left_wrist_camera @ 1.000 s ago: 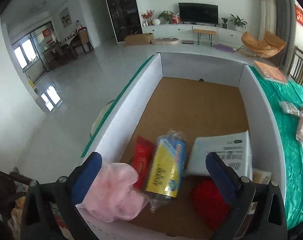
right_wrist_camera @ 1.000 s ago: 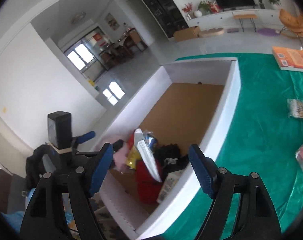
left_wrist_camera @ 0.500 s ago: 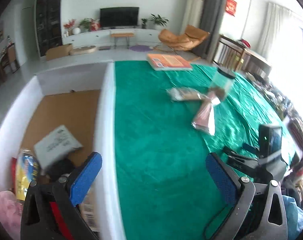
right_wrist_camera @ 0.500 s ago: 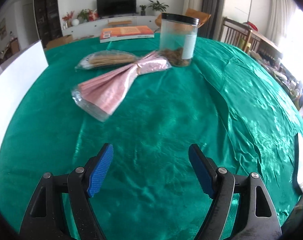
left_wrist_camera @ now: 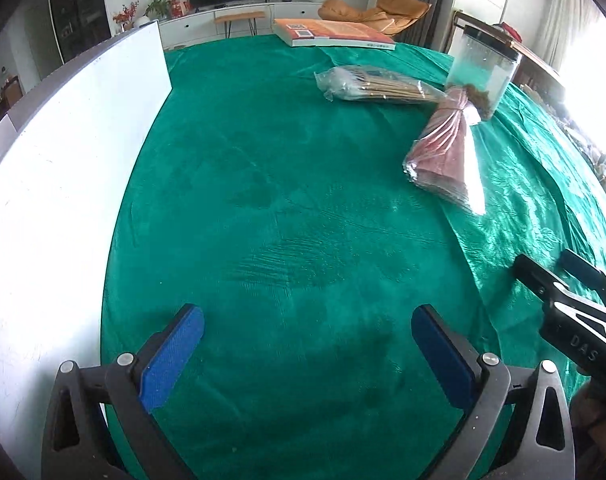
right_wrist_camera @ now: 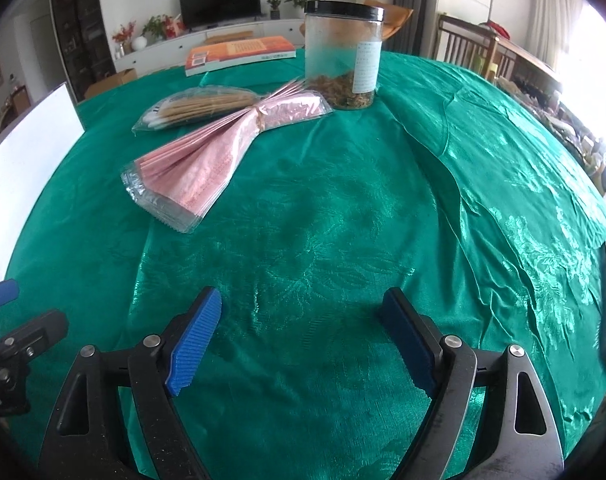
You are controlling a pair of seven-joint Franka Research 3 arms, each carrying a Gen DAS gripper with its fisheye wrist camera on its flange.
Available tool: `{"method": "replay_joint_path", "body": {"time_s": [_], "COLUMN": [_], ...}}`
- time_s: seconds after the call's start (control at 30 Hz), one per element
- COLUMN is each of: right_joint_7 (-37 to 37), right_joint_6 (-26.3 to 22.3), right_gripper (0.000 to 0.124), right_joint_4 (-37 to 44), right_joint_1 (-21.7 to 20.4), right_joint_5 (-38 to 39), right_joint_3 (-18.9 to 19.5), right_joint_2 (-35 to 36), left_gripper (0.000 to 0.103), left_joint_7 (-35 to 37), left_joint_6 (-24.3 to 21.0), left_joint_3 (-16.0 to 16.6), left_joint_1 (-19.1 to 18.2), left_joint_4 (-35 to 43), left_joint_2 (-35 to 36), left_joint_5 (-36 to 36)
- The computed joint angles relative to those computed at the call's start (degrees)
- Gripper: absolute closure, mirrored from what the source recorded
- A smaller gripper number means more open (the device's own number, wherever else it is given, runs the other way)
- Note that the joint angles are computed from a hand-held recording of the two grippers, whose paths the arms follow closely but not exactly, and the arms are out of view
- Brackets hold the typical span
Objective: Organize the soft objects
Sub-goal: 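Withdraw both tools from the box back over the table, then close the right tool on the pink tied bundle in plastic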
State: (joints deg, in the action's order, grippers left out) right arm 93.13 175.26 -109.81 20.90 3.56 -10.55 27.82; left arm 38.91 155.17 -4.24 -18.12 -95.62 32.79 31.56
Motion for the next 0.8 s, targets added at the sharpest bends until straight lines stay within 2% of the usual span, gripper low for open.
{"method": "replay_joint_path", "body": {"time_s": [0.07, 0.2, 0.63, 0.73, 0.8], "right_joint_7": [-0.04, -0.20, -0.71, -3.25, -4.57], "right_joint_6": [-0.01, -0.11, -0.38, -0.99, -3.95], "right_gripper": [0.038, 0.037, 0.034, 0.032, 0.032], "right_joint_4": [0.00, 0.04, 0.45, 0.93, 3.49], "right_joint_1": [-0.05, -0.18, -0.45, -3.63, -6.60], "right_joint_5": [0.08, 0.15, 0.42, 1.91, 4.50], "right_joint_3": [0.08, 0.23, 0.68, 4.18, 7.29], "right_joint_2": [-0.02, -0.01, 0.31, 0.24, 0.84], "left_gripper": [0.000, 0.000, 0.000, 0.000, 0.000], "left_joint_7": [-0.93, -4.49, -5.56, -5.27, -5.28], "left_joint_6": [-0.51, 2.10, 2.13, 2.26, 2.42], "left_joint_3": [1.46, 3.34, 2.57, 2.44, 2.47], "left_joint_1": [-1.35, -2.66, -1.95, -1.82, -1.80], "left_joint_4": [0.73, -0.26, -0.07, -0.23, -0.28], "left_joint_2": [0.65, 0.58, 0.65, 0.52, 0.51], "left_joint_5": [2.21, 5.48, 6.98, 6.90, 6.91]}}
